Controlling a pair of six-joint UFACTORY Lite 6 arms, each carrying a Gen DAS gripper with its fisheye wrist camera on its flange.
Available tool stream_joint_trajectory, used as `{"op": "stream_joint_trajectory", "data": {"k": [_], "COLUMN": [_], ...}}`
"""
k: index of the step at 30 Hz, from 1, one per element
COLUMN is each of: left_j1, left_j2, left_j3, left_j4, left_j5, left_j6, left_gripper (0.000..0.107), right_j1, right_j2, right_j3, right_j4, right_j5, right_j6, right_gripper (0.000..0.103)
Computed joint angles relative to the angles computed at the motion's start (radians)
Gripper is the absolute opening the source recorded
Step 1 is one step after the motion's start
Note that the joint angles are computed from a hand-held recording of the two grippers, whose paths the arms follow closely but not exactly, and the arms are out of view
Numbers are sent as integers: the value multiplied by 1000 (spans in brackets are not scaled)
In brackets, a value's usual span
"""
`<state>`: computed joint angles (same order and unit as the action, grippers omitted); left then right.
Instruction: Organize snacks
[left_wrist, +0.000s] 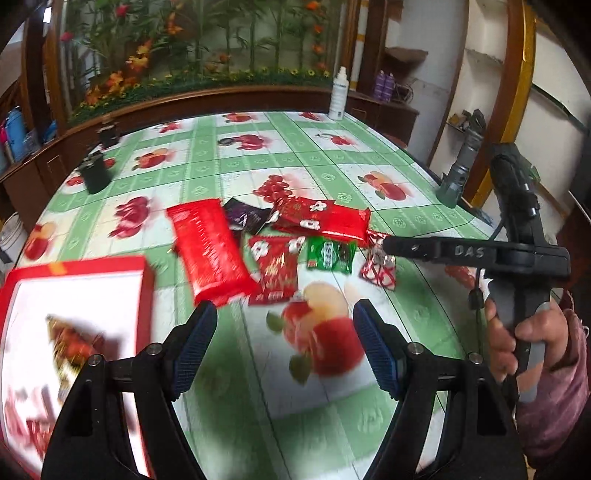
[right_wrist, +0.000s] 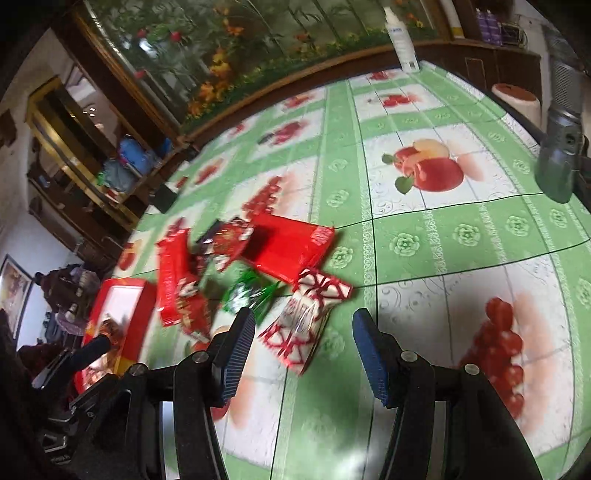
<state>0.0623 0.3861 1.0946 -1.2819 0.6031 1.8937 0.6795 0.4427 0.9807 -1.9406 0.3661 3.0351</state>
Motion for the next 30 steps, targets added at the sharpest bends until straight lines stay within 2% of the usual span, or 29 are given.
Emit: {"op": "stream_joint_trajectory", "data": {"k": [3, 9, 12, 15, 16, 19, 21, 22, 24, 26, 30], "left_j1": [-49, -130, -167, -189, -196, -212, -215, -215, -223, -232, -224], "left_j2": [66, 153, 194, 236, 243, 265, 282, 290, 308, 327, 314], "left_j3": [78, 168, 203, 248, 252, 264, 281, 289, 305, 318, 281], "left_j4": [48, 98, 120, 166, 161, 142, 135, 124, 142, 159, 57], "left_j5": [-28, -112, -160, -159, -169, -189, -183, -178, -177, -184, -187], "left_j6": [-87, -199, -242, -319, -316, -302, -305, -296, -312, -326, -204], "left_gripper": [76, 76, 76, 76, 76, 76, 74, 70, 48, 35, 30], "right_j1": [-25, -4, 29, 83, 99, 91, 83, 81, 79, 81, 80], "right_j2": [67, 168, 217, 293, 305, 246, 211, 199, 191, 191, 195], "right_j3": [71, 209, 282, 383, 392, 296, 237, 219, 207, 210, 217], "right_j4": [42, 364, 559, 719, 726, 638, 590, 569, 557, 566, 565], "right_j5": [-30, 27, 108, 246, 278, 235, 223, 215, 212, 215, 212], "right_j6": [-56, -432, -689, -930, -956, -851, -785, -759, -742, -753, -752], "right_gripper": [58, 51, 42, 41, 39, 31, 32, 31, 31, 30, 30]}}
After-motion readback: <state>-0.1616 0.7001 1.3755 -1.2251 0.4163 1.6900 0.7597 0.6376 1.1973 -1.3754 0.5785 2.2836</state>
